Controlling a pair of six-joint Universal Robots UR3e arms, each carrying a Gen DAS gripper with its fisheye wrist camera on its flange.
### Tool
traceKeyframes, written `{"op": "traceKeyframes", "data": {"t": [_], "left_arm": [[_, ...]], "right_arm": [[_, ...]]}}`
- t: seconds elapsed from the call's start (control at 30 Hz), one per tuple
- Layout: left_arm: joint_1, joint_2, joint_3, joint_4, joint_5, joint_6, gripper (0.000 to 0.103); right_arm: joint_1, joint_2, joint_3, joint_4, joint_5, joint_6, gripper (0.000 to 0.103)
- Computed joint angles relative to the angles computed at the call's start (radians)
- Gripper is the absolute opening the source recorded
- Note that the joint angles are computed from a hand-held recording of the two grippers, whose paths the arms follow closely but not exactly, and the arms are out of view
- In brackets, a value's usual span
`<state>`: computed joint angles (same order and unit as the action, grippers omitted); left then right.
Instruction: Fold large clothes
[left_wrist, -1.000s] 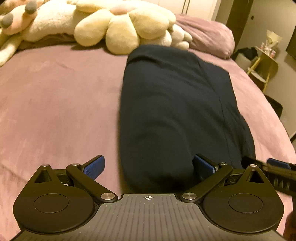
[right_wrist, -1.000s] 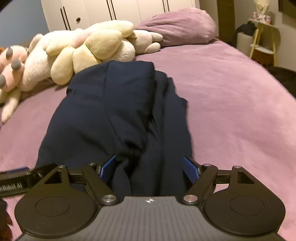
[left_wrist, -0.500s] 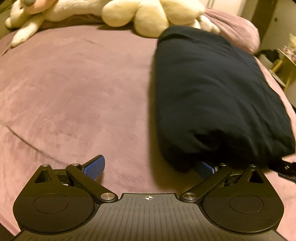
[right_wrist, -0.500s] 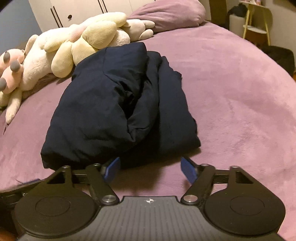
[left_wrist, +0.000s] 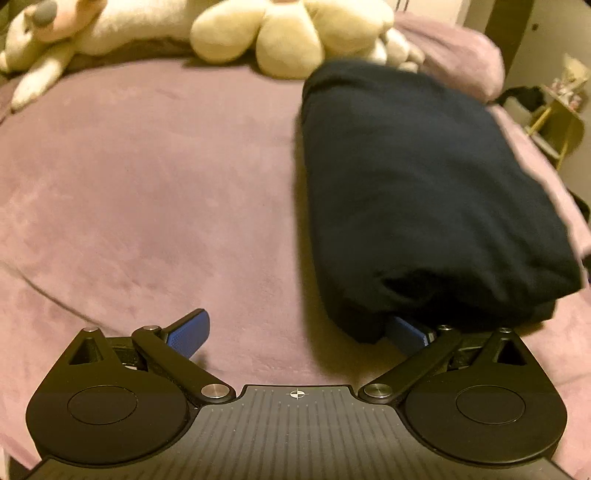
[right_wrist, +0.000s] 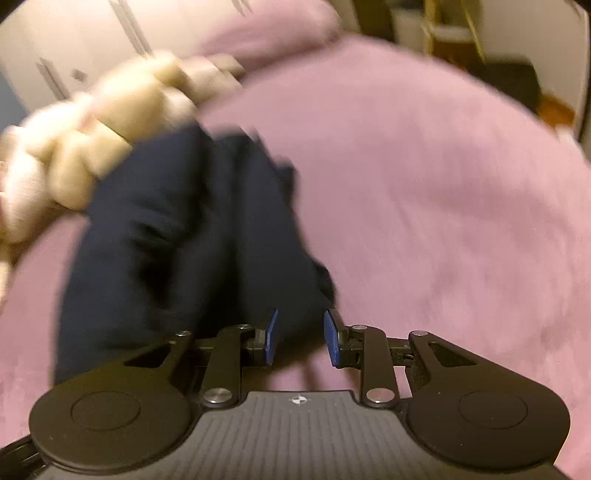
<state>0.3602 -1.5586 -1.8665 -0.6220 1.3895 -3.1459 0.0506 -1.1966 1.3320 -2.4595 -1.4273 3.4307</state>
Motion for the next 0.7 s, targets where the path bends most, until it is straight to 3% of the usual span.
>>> {"op": "traceKeyframes", "data": {"t": [0.1,0.2,0.27,0.33,0.47,0.6,0.7], "left_arm": [[0.042,0.093,-0.036,0.007,-0.038,0.014,0.103],[0.063,0.114,-0.039,0.062,-0.051,-0.019,0.103],[0.028,0.055,0.010,0.077,-0.016,-0.038,0.103],[-0.028,-0.030,0.063,0.089,0.044,-0.032,0.103],[-0.103,-0.135,0.091,0.165,0.161,-0.052,0.103],[-0.187,-0.218,0.121,0.227,0.328,0.035,0.103],[-0.176,-0.180,0.146,0.133,0.325,-0.001,0.103]], "right_arm": [[-0.010,-0.077,0.123,-0.214,0.137,-0.059,0.028],[0.009,-0.058,0.115,-0.261,0.208,-0.113,0.028],[0.053,-0.003,0.054,-0.203,0.149,-0.152,0.028],[0.100,0.072,-0.029,-0.102,0.028,-0.177,0.029],[0.091,0.103,-0.017,-0.102,0.022,-0.175,0.032],[0.127,0.133,-0.087,-0.038,-0.071,-0.226,0.054],[0.131,0.183,-0.169,0.030,-0.091,-0.216,0.065]]}}
